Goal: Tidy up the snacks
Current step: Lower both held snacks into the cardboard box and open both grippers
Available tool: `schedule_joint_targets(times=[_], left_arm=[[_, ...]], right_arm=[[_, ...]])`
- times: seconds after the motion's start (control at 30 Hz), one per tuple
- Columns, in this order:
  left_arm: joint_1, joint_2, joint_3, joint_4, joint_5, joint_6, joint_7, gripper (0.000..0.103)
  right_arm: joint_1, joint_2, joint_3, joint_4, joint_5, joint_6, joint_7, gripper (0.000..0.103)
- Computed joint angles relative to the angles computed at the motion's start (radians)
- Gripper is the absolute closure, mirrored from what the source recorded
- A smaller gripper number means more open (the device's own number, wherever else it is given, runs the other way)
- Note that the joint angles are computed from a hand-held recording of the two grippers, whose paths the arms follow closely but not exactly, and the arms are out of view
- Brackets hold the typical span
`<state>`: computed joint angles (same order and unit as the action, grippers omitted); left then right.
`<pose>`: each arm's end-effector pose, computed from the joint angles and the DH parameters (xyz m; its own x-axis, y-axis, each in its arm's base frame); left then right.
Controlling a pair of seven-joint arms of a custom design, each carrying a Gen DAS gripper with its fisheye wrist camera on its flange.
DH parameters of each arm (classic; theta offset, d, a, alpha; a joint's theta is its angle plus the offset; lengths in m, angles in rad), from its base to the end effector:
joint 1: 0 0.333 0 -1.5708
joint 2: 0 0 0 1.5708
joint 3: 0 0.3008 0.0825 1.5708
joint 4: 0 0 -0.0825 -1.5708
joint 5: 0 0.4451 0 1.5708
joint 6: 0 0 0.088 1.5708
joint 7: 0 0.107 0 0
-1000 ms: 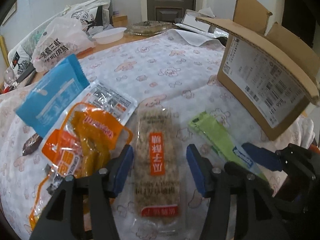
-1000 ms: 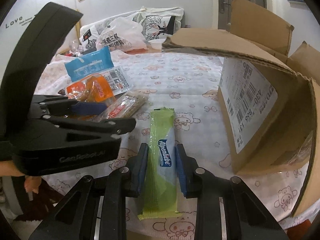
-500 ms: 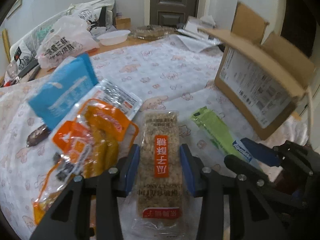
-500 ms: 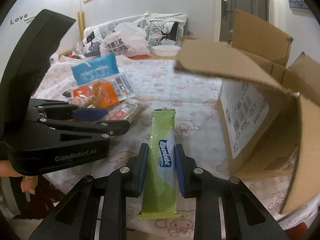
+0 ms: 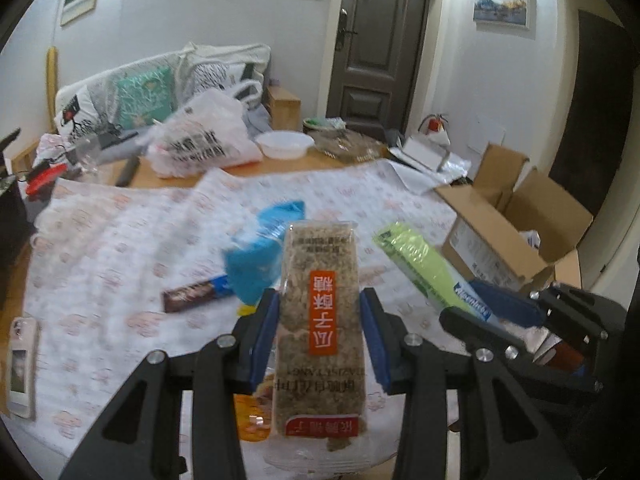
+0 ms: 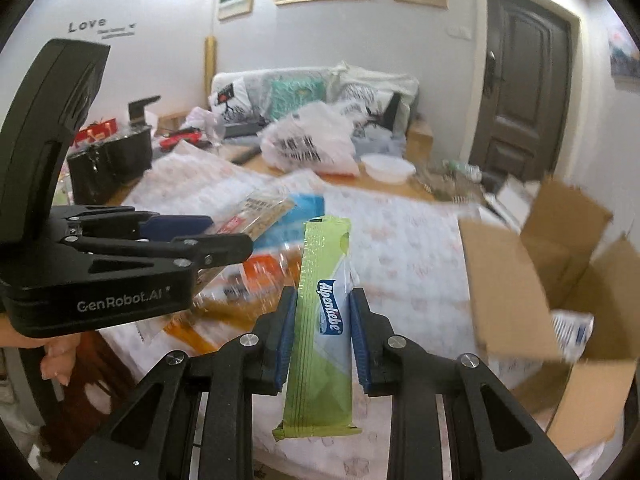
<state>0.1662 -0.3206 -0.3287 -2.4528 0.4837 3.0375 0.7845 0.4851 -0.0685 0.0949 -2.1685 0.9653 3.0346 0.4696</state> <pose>0.5273 -0.1272 0.4601 0.0783 -0.9910 0.1087 -0.6069 -0.1339 -0.7834 0.5436 0.2823 0.4644 0.6650 -0.7433 0.0727 -0.3746 -0.4162 -0.8285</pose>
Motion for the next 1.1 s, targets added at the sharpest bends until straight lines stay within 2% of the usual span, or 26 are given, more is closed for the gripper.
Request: schedule_joint_targets(times=[0.1,0.23,0.5,0.67,0.8,0.9,1.1], left_arm=[[0.002,-0.033,0.007,-0.011,-0.002,0.006,0.007,0.065],[0.023,-0.057,-0.018,0.003,0.005,0.005,0.01,0.065],[0.029,0.038,-0.089,0.182,0.108,-0.034,-0.01,0.065],[-0.06,0.215,-0.087,0.381,0.164,-0.083,0.015,0.065],[-0.155,0.396,-0.076,0.577,0.128,-0.131,0.127,0.065],[-0.207,0.506,-0.075,0.701,0.074,-0.175,0.222,0.065],[-0.313,0.73,-0.049,0.97,-0.01,-0.313,0.355,0.065]], right_arm=[[0.003,-0.007,-0.004,0.026,0.023,-0.034,-0.023,0.082],[-0.003,-0.009,-0.008,0.059,0.06,-0.044,-0.067,0.082],[-0.043,-0.045,-0.062,0.087,0.216,-0.065,-0.213,0.082],[-0.1,-0.029,-0.089,0.107,0.237,-0.071,-0.237,0.082],[-0.164,0.0,-0.103,0.129,0.191,-0.104,-0.182,0.082],[-0.221,0.041,-0.11,0.159,0.11,-0.146,-0.099,0.082],[-0.305,0.109,-0.094,0.21,-0.001,-0.193,-0.03,0.082]])
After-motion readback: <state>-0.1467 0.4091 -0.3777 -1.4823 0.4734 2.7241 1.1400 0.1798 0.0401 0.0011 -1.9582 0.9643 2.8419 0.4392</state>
